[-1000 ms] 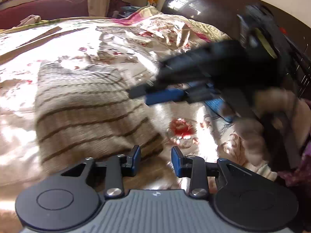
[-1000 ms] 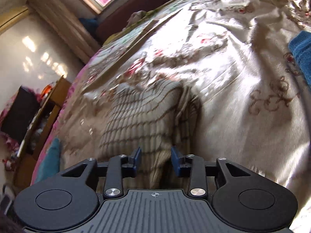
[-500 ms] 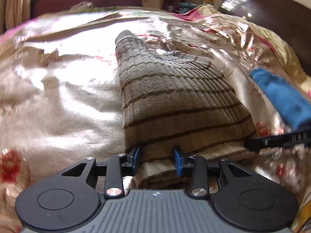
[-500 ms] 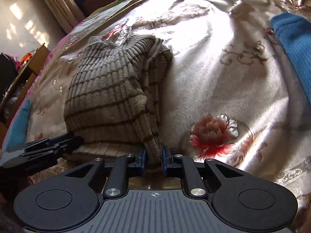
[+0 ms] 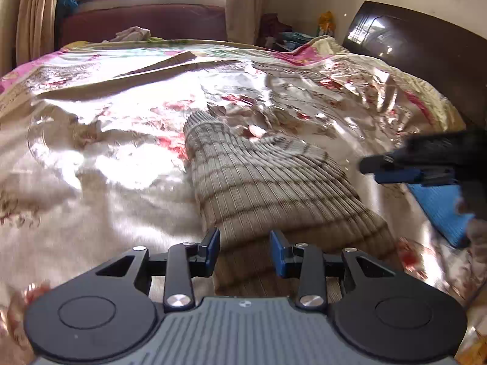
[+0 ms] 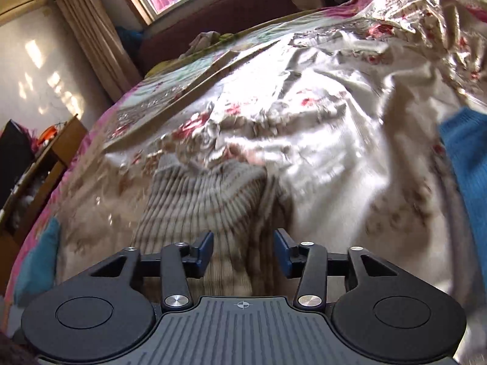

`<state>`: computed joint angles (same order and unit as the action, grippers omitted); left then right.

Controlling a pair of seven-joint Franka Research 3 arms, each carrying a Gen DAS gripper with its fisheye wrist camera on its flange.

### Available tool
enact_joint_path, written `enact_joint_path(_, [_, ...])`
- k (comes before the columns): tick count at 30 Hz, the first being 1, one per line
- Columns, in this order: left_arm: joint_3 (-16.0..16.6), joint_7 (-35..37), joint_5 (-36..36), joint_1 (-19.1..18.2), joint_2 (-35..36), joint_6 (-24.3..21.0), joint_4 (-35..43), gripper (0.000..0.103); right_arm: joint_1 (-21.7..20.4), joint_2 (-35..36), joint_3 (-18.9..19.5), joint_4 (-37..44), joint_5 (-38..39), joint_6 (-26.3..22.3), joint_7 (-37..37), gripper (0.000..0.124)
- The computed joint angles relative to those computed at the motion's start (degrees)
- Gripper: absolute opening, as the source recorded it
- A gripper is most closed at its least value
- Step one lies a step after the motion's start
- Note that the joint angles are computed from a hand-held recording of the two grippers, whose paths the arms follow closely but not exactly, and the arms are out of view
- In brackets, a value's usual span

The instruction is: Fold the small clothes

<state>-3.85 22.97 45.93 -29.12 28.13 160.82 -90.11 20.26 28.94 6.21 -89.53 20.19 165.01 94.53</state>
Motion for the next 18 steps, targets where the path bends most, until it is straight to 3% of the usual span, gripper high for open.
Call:
enact_joint_path(2, [-0.27, 0.68, -1.03, 0.45, 1.78, 0.14, 2.0, 0.04, 2.45, 5.46, -3.1, 7.75, -2.68, -3.1, 4.71, 0.049])
enact_joint_path(6, [0.57, 1.52, -1.78, -0.13, 4.04, 0.17, 4.31, 0.045, 3.16, 12.91, -3.87, 17.3, -4.31, -7.2, 9.28, 0.043])
enact_joint_path(7, [0.8, 1.43, -1.84, -0.28, 4.12, 0.28, 4.31, 0.046, 2.86, 12.98, -3.23, 16.74, -4.22, -6.67, 9.13, 0.03])
enact_joint_path(10, [2.42, -1.8, -0.77, -1.01, 2.76, 2.75, 2.14, 0.047, 1.53, 8.92, -1.12, 8.42, -2.32, -0.15, 7.5, 0.019])
enact_joint_path(12, [4.34, -5.49, 1.46, -2.18, 2.5, 3.95, 1.77, 0.047, 1.69, 6.61, -1.5, 4.17, -1.66, 2.7, 8.08, 0.018])
enact_joint_path(15, [1.81, -3.39, -1.46, -0.46, 5.0, 1.84, 4.52, 0.052, 2.25, 7.74, -2.62, 4.74, -1.82, 2.32, 10.09, 0.018])
enact_joint_path(18, [2.62, -3.33, -0.73, -1.59, 4.85, 0.77, 4.69, 0.052, 2.44, 8.44, -2.99, 6.04, -2.13, 2.14, 11.87, 0.018])
